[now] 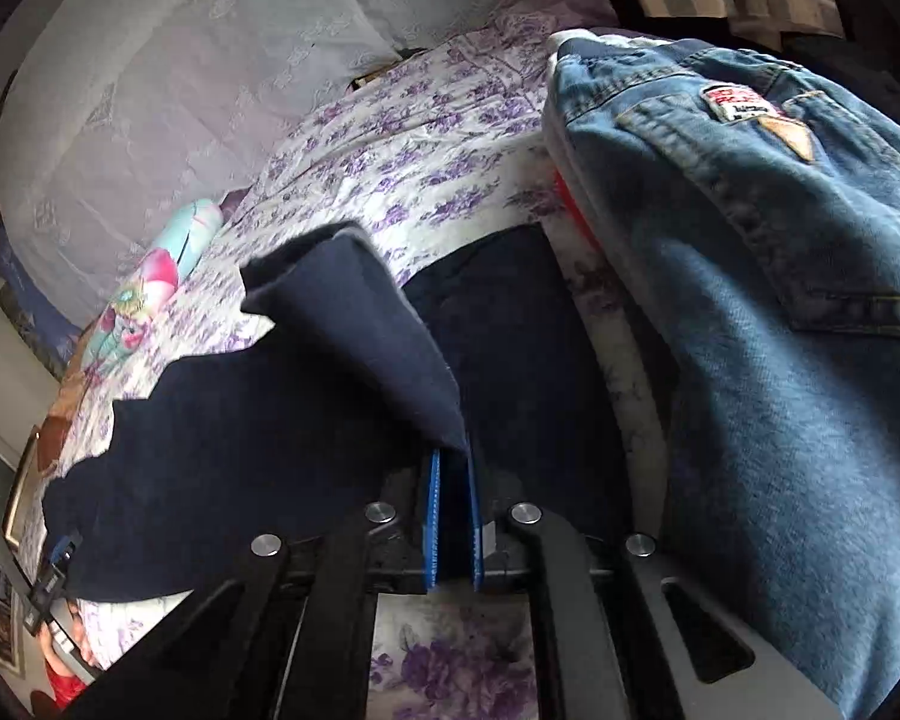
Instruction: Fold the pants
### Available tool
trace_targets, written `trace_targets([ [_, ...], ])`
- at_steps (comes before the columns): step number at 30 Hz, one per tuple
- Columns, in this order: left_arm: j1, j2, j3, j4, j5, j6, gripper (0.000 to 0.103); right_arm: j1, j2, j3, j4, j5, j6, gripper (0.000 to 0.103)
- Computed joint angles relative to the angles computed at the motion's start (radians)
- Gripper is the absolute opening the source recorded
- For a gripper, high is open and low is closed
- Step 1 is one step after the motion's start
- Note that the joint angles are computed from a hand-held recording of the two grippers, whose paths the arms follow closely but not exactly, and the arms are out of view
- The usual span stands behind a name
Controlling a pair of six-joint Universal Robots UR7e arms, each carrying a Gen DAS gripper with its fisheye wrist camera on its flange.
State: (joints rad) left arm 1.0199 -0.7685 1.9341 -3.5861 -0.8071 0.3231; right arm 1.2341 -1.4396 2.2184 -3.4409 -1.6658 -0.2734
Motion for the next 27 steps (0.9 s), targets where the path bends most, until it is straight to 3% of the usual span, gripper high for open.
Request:
trace_targets([
  [2,-0.003,0.004,-0.003,0.000,0.012,0.003,0.098,0.059,0.022,0.021,-0.193,-0.098,-0.059,0.027],
  [3,-0.004,0.007,-0.005,0.001,0.018,0.003,0.098,0.105,0.054,0.016,-0.297,-0.171,-0.143,0.032],
  [4,-0.005,0.011,-0.009,0.002,0.026,0.003,0.098,0.161,0.089,0.000,-0.363,-0.243,-0.248,0.048],
  [6,-0.007,0.015,-0.013,0.003,0.036,0.003,0.098,0.232,0.152,-0.042,-0.371,-0.327,-0.428,0.070],
  [10,-0.005,0.013,-0.011,0.001,0.024,0.002,0.098,0.305,0.297,-0.099,-0.461,-0.470,-0.668,0.070],
  [12,-0.006,0.013,-0.009,-0.003,0.024,0.003,0.098,0.310,0.341,-0.092,-0.545,-0.477,-0.748,0.071],
  [15,-0.008,0.016,-0.011,-0.002,0.035,0.005,0.098,0.308,0.395,-0.054,-0.711,-0.445,-0.903,0.086],
  [17,-0.009,0.018,-0.014,0.002,0.043,0.005,0.098,0.320,0.450,-0.120,-0.740,-0.513,-0.999,0.086],
  [18,-0.009,0.018,-0.015,0.003,0.044,0.006,0.098,0.317,0.452,-0.151,-0.694,-0.531,-0.984,0.085],
  [20,-0.007,0.016,-0.014,0.002,0.038,0.006,0.098,0.292,0.401,-0.175,-0.502,-0.521,-0.829,0.057],
  [21,-0.005,0.014,-0.013,0.001,0.032,0.005,0.098,0.260,0.358,-0.173,-0.397,-0.469,-0.725,0.024],
  [23,-0.006,0.015,-0.013,0.002,0.031,0.004,0.098,0.205,0.226,-0.141,-0.188,-0.305,-0.515,0.014],
  [25,-0.006,0.015,-0.013,0.001,0.032,0.004,0.098,0.138,0.088,-0.096,-0.086,-0.136,-0.306,0.012],
  [27,-0.005,0.015,-0.013,-0.002,0.027,0.003,0.098,0.075,0.004,-0.074,-0.045,-0.123,-0.139,0.013],
])
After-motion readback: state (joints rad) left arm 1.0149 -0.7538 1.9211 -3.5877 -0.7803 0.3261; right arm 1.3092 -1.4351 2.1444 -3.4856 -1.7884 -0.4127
